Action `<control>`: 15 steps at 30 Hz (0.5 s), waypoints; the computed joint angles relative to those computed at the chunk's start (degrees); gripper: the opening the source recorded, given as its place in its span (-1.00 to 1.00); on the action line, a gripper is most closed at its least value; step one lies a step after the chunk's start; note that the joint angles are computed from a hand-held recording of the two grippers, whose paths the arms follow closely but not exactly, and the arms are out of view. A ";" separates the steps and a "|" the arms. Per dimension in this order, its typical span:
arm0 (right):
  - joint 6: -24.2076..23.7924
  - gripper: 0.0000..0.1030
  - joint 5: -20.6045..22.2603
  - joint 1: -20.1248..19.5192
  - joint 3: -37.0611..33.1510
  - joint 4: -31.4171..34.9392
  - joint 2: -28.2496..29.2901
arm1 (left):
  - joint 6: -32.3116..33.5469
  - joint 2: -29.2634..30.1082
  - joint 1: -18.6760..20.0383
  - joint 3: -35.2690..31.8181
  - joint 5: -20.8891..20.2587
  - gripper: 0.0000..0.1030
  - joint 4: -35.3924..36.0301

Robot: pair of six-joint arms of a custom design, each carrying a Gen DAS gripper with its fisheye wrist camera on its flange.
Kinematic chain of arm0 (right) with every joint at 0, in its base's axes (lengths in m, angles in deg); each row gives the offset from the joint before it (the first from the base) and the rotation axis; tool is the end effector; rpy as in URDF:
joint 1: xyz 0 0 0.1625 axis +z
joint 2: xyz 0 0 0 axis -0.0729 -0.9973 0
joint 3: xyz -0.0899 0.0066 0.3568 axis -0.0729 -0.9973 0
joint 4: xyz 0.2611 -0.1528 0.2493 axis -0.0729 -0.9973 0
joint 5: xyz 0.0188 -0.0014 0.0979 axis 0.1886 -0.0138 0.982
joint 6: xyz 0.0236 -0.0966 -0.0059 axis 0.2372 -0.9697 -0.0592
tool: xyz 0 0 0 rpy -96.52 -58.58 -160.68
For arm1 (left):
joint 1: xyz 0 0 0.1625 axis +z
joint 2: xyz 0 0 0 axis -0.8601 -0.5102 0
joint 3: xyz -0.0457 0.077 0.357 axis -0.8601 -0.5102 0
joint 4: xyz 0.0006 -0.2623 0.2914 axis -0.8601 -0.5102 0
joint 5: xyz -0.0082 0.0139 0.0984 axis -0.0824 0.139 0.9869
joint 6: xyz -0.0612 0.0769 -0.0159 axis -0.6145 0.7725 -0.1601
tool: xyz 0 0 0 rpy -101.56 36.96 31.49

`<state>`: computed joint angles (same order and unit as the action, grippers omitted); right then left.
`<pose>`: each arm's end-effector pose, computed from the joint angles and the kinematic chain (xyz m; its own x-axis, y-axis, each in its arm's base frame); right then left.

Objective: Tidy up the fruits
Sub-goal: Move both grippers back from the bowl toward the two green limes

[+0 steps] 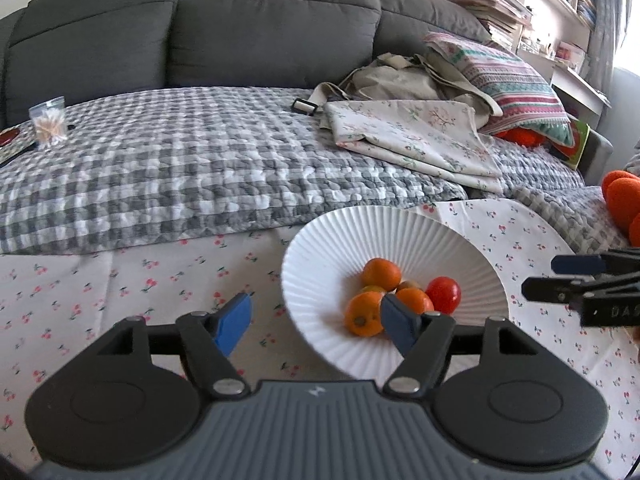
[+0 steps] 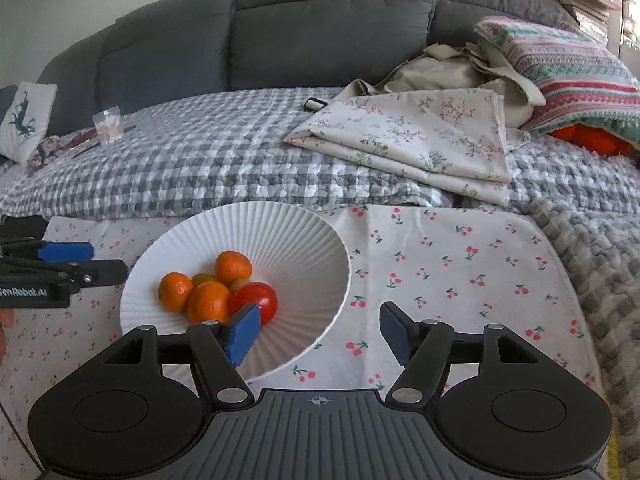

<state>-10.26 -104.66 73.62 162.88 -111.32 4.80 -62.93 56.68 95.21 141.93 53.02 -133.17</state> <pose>-0.0727 -0.5911 0.3239 -0.7081 -0.4088 0.5758 -0.6808 0.6116 -0.4030 -0.3390 -0.5170 -0.0852 -0.7731 -0.0202 -0.6340 0.4864 0.6226 -0.6130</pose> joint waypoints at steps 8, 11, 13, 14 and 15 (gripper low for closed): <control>-1.98 0.43 1.86 0.16 2.00 3.28 -3.50 | -7.14 -3.61 -1.97 4.96 -0.15 0.38 5.66; -3.30 0.44 2.24 0.09 3.24 4.88 -5.10 | -8.93 -4.24 -2.68 5.91 -0.89 0.38 7.15; -4.38 0.45 2.46 -0.03 4.15 5.93 -6.20 | -9.89 -4.50 -3.08 6.18 -1.58 0.38 8.32; -4.86 0.45 2.54 -0.11 4.55 6.42 -6.72 | -10.51 -4.67 -3.36 6.36 -1.98 0.38 9.21; -5.33 0.46 2.60 -0.19 4.96 7.01 -7.28 | -11.03 -4.81 -3.61 6.56 -2.26 0.38 10.03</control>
